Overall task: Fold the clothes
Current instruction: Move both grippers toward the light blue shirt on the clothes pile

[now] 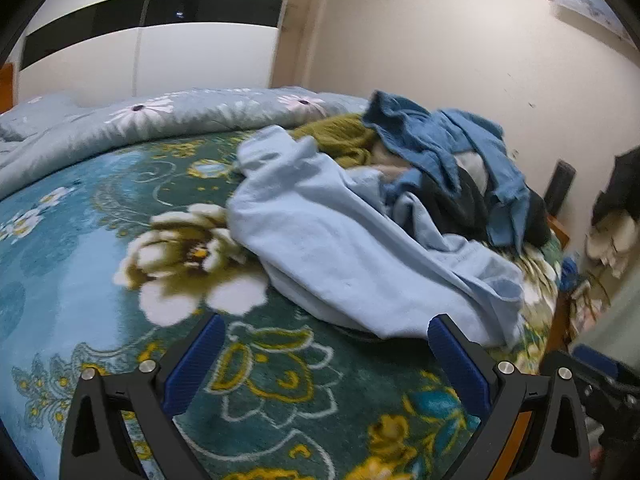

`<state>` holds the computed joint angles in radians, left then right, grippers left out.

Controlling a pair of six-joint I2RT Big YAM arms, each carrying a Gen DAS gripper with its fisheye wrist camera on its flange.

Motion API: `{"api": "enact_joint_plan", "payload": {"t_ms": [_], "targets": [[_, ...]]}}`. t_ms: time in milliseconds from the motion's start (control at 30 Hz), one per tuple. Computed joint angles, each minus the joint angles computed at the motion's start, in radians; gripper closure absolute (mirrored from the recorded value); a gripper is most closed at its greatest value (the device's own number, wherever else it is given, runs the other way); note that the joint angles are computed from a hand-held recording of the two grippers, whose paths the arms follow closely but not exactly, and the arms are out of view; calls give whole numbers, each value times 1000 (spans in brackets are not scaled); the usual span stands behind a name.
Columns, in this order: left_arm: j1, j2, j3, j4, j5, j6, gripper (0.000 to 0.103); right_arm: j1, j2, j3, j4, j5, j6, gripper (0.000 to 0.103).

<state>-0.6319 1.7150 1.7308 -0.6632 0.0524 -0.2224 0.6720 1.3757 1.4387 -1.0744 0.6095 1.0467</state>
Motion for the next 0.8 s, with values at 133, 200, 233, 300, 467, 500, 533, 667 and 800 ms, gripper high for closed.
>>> {"api": "enact_joint_plan", "payload": {"t_ms": [133,200,233,300,467,500,533,667,800], "targets": [[7,-14,-17,29,31,-10,0,-2,4,7,5,-5,-12,0],[8,-22,-29,47,27,-10,0,-1,6,8,13,-11,-22,0],[7,-25,-33,54,19,-2,0,-1,8,9,15,-16,-26,0],[3,-27,-39,65,7,12,0,-2,12,10,16,-25,-31,0],[0,-28,-42,68,0,25,0,-4,6,-5,29,-34,-17,0],[1,-27,-41,67,0,25,0,-5,5,-6,28,-36,-16,0],[2,-26,-39,65,-1,22,0,-6,4,-7,27,-38,-16,0],[7,-21,-34,55,7,10,0,-9,3,-14,38,-51,-22,0],[8,-19,-33,52,7,6,0,-12,6,-16,47,-64,-20,0]]}}
